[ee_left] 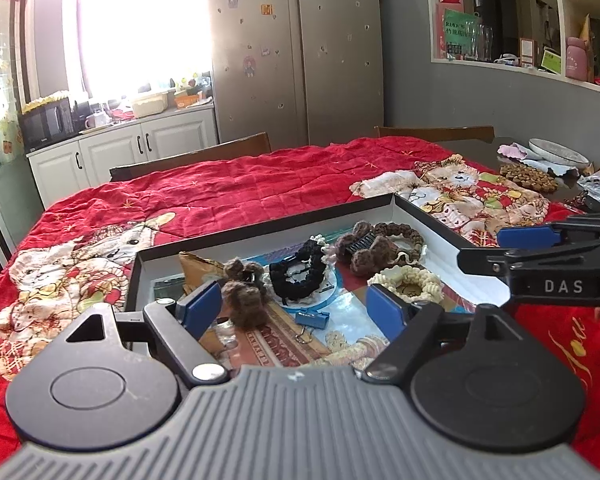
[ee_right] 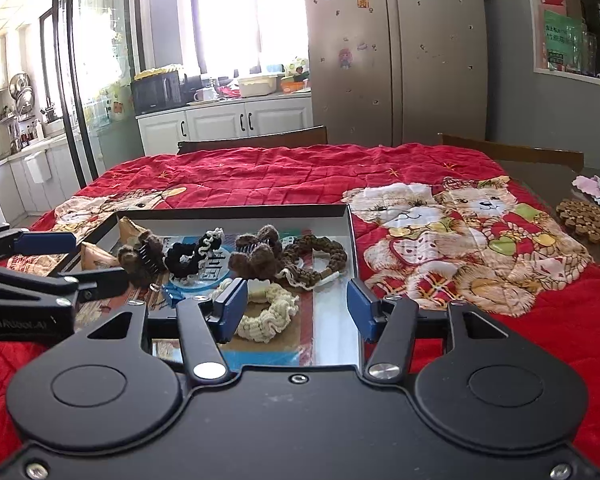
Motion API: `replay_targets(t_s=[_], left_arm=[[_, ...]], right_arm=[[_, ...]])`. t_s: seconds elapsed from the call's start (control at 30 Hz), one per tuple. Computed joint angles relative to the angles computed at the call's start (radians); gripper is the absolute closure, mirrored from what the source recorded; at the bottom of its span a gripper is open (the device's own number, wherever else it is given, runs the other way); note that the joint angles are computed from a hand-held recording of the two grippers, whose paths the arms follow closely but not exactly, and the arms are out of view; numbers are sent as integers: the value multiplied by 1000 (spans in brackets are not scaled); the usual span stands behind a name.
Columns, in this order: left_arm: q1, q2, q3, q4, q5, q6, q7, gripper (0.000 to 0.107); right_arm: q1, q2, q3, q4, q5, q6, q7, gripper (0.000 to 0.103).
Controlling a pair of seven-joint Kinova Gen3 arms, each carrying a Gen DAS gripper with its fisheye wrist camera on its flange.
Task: Organize objects
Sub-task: 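Raise both open tools out of the box toward the quilt beside it, then grasp the light blue crochet scrunchie with left tool while right tool grasps black binder clip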
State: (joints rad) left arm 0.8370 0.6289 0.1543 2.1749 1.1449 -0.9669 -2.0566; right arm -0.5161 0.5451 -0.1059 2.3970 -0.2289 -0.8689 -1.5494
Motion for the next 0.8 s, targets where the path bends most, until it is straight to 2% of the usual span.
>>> replay_targets(t_s=[0.37, 0.47, 0.8], left_arm=[[67, -22, 23, 75, 34, -80, 47, 18], [82, -25, 30, 95, 40, -92, 64, 17], [136, -3, 48, 153, 37, -100, 158, 17]], right_arm=[[-6, -49, -10, 93, 9, -56, 12, 50], [5, -65, -18, 110, 35, -57, 6, 49], [-30, -72, -34, 169, 21, -106, 23, 49]])
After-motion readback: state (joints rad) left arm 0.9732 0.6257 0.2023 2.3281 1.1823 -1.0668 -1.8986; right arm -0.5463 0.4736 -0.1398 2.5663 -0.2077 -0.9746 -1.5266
